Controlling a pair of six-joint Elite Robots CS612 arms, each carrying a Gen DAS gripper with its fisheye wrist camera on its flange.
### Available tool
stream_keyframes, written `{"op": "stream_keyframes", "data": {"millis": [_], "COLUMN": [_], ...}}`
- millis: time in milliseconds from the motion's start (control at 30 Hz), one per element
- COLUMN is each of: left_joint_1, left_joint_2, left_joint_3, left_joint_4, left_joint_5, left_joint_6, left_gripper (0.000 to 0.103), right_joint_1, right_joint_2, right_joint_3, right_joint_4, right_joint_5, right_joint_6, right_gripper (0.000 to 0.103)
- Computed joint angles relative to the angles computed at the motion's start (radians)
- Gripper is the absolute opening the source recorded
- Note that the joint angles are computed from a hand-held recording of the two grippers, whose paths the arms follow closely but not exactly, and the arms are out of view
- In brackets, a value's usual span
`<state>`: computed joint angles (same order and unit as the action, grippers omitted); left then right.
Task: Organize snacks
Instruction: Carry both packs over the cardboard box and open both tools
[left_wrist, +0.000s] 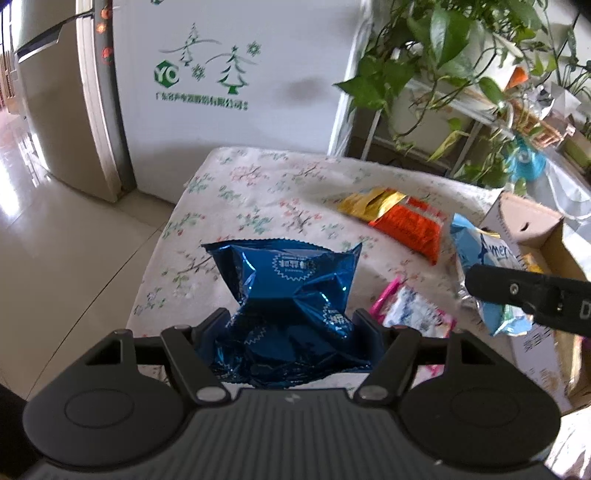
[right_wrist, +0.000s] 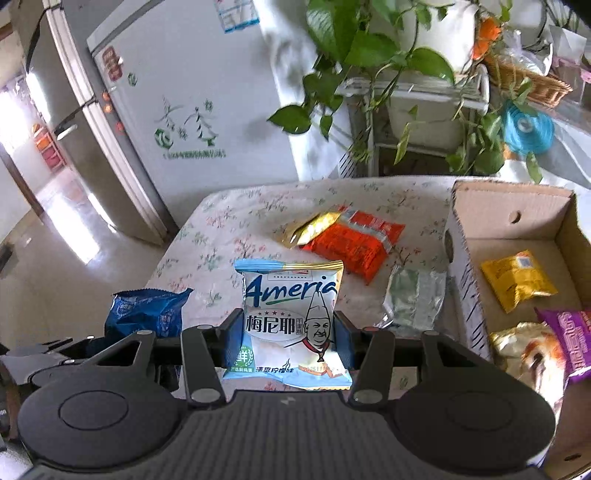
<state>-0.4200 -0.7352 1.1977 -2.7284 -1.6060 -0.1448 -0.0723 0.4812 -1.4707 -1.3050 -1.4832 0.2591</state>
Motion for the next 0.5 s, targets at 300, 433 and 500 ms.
{"op": "stream_keyframes", "data": {"millis": [300,433,500], "left_joint_1": [-0.029,-0.049,-0.059], "left_joint_2": [0.012,0.026,0.032], "left_joint_3": [-0.053,-0.087,-0.102], "left_joint_4": [0.001,-0.003,-0.004], "left_joint_5": [-0.062,-0.100,-0.117], "left_joint_6": [0.003,0.020,0.028], "left_gripper": [0.072,0.072,0.072], "right_joint_1": [-0.033,-0.053,-0.061], "right_joint_2": [-0.009,-0.007,-0.007], "right_joint_3": [-0.019,-0.039,-0.048], "right_joint_4": [-0.043,-0.047,-0.046], "right_joint_5": [-0.054,-0.094,-0.118], "right_joint_6": [0.070,0.128,0.158], "right_gripper": [0.057,0.057,0.057]}}
